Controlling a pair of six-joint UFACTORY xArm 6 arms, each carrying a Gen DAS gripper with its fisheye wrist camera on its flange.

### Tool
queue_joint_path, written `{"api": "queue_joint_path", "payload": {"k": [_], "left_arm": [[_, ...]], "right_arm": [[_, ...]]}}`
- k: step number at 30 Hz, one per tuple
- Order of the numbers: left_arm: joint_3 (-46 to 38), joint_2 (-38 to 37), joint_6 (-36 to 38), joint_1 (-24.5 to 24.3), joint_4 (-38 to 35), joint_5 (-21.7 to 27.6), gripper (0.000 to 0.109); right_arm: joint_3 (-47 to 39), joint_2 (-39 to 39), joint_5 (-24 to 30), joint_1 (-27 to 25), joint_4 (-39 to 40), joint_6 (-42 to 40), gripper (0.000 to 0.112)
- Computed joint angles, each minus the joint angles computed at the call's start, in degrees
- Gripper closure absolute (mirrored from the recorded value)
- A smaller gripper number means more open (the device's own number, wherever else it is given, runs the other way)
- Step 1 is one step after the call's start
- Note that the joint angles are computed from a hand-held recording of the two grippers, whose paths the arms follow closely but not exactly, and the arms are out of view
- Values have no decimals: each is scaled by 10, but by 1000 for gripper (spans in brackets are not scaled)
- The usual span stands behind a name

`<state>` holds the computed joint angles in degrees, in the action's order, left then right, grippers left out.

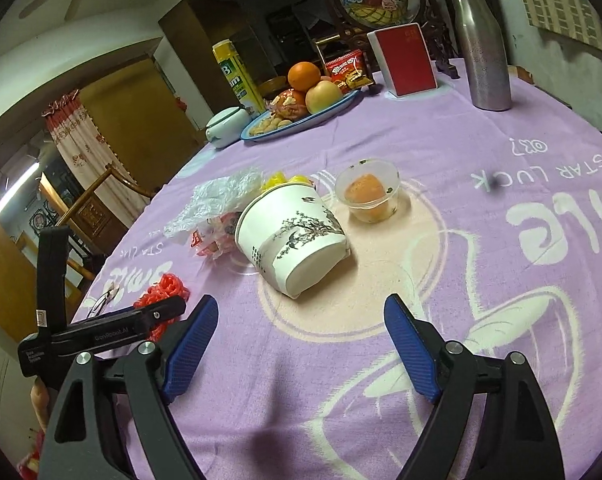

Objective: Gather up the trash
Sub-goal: 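Grasp the red mesh bundle with the left gripper while the right gripper grasps the white paper cup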

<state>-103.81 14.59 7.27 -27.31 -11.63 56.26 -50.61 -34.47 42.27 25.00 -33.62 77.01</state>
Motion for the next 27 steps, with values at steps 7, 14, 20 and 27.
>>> {"api": "queue_joint_path", "payload": {"k": [7,14,20,27], "left_arm": [[31,-22,80,1,-75,-23,76],[86,-61,142,21,-195,-80,76],[66,-50,153,27,-218,-53,76],[54,-43,163,34,-234,-28,76]], "right_arm": [[-5,4,8,4,1,-4,28],[-38,28,54,22,-6,-24,28],[-85,74,73,21,34,-103,28],[-180,144,126,8,36,-187,25]]}}
